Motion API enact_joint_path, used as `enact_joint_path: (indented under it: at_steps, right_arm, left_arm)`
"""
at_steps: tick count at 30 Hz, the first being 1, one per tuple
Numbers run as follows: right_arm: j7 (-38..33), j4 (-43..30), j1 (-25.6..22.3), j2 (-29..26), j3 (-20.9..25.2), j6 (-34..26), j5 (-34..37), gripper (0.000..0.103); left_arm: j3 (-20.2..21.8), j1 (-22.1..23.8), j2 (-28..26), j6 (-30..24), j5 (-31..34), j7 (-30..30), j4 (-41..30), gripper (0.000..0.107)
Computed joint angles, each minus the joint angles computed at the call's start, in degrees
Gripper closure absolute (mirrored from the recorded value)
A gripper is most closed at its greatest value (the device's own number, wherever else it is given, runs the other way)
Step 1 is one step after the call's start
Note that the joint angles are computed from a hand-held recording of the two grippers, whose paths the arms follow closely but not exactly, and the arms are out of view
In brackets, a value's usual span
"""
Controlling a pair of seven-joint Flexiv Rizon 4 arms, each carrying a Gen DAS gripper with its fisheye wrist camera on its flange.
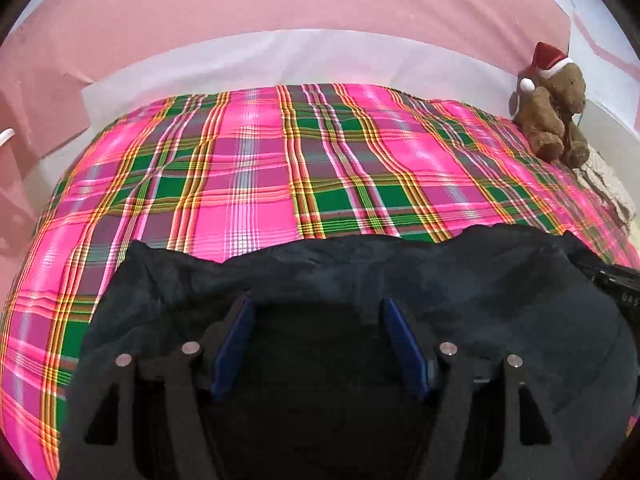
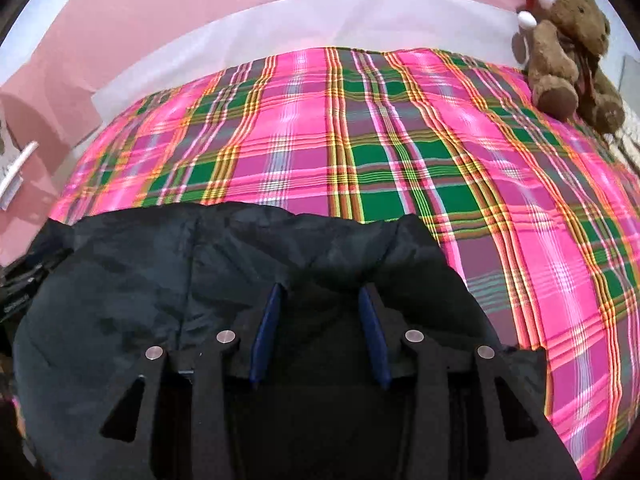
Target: Fold large clothes
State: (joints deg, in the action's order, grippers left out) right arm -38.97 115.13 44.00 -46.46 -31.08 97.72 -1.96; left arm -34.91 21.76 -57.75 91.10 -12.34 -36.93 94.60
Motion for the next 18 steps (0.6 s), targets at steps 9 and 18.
enact_joint_path:
  at_steps: [9,18]
  right_arm:
    - [1.19,-0.51,1.9,-2.47,-2.32,-0.04,0.31,0.061]
    - [1.5,-0.84,3.44,-3.68,-3.86,-0.35,0.99,0.061]
  left_arm:
    - [-1.27,0.88,-1.72,1.33,1.64,-0.63,-0.32,0.036]
    - [-1.94,1.29,-2.38,1.01,1.82,-0.64,-0.83,0.037]
